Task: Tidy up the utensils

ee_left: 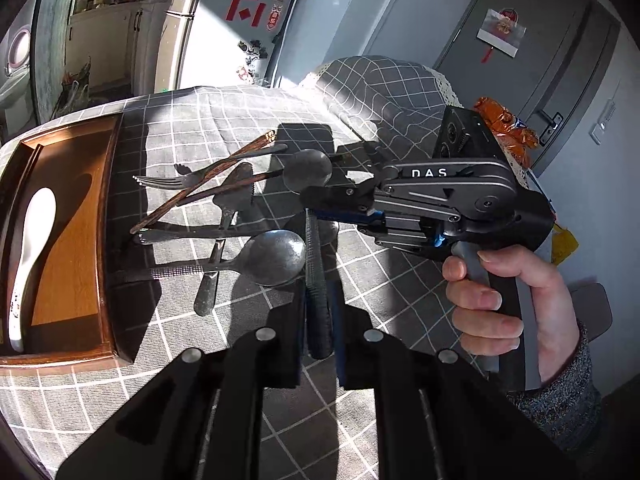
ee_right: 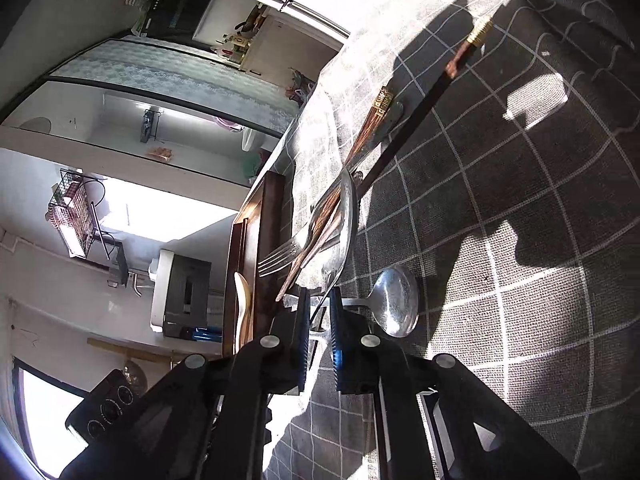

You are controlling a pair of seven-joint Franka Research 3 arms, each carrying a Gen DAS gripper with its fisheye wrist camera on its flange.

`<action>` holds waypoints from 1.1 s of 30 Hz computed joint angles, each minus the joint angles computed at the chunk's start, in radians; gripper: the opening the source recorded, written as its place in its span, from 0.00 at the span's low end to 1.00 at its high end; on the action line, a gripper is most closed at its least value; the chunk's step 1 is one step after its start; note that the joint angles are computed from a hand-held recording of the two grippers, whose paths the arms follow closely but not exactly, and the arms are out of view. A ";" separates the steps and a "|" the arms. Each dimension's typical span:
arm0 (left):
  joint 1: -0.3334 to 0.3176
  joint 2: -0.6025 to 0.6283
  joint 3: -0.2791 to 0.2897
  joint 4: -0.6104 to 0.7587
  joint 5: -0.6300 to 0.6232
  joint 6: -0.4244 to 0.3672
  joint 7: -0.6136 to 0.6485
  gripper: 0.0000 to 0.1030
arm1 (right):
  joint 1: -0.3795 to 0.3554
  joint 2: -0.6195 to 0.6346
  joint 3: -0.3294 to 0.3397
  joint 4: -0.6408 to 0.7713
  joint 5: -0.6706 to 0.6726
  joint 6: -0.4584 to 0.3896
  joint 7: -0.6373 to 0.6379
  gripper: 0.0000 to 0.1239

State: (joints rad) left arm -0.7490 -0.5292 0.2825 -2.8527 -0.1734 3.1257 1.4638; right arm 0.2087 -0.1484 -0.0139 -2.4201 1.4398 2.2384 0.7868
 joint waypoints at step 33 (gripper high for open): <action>0.448 -0.177 -0.082 -0.132 0.152 -0.109 0.021 0.08 | 0.187 0.324 0.180 0.431 -0.231 0.168 0.201 0.06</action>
